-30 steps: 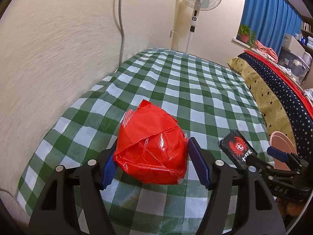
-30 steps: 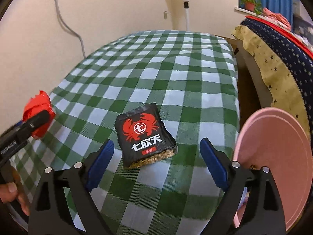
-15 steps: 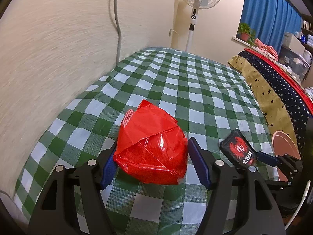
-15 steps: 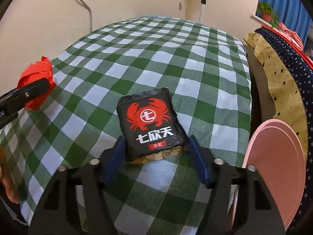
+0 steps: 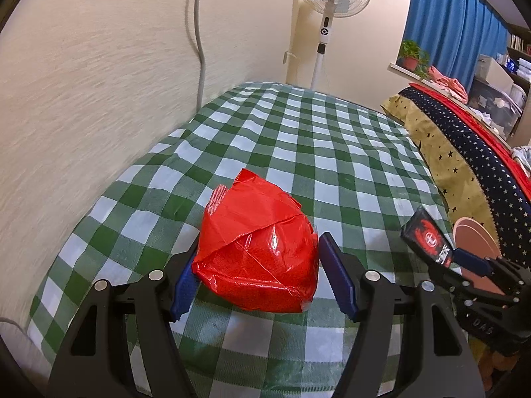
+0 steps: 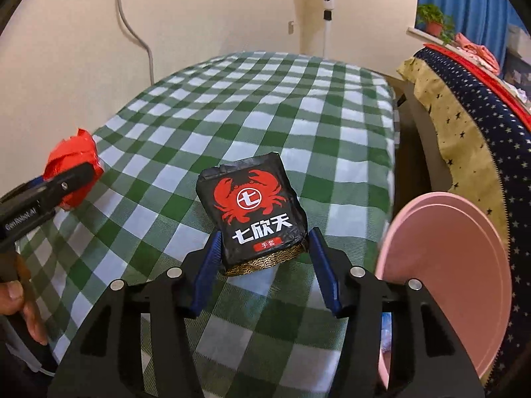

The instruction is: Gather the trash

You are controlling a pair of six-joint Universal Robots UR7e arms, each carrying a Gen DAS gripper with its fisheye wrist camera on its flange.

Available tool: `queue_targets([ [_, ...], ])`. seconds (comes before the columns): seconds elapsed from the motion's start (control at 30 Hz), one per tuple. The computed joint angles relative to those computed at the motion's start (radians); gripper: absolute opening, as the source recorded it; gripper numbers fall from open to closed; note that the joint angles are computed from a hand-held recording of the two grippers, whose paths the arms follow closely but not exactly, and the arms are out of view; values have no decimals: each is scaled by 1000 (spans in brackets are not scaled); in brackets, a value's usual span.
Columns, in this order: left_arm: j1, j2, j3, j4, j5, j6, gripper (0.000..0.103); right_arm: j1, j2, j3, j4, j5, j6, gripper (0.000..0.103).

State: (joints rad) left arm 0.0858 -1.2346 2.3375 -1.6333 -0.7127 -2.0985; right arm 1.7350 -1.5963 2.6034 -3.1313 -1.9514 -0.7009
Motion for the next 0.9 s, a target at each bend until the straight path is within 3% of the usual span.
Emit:
queue_targets([
  [0.53,-61,62,-18,-82,-2,61,66,57,-353,38,163,-27,105,53],
  [0.73,-55,113,-31,-211,33,164,66,-9,-534,33,232,-47,135,53],
  [0.9,-37,193,-55,-413,82,337,66,-97,-629,21,247,-39,147,53],
])
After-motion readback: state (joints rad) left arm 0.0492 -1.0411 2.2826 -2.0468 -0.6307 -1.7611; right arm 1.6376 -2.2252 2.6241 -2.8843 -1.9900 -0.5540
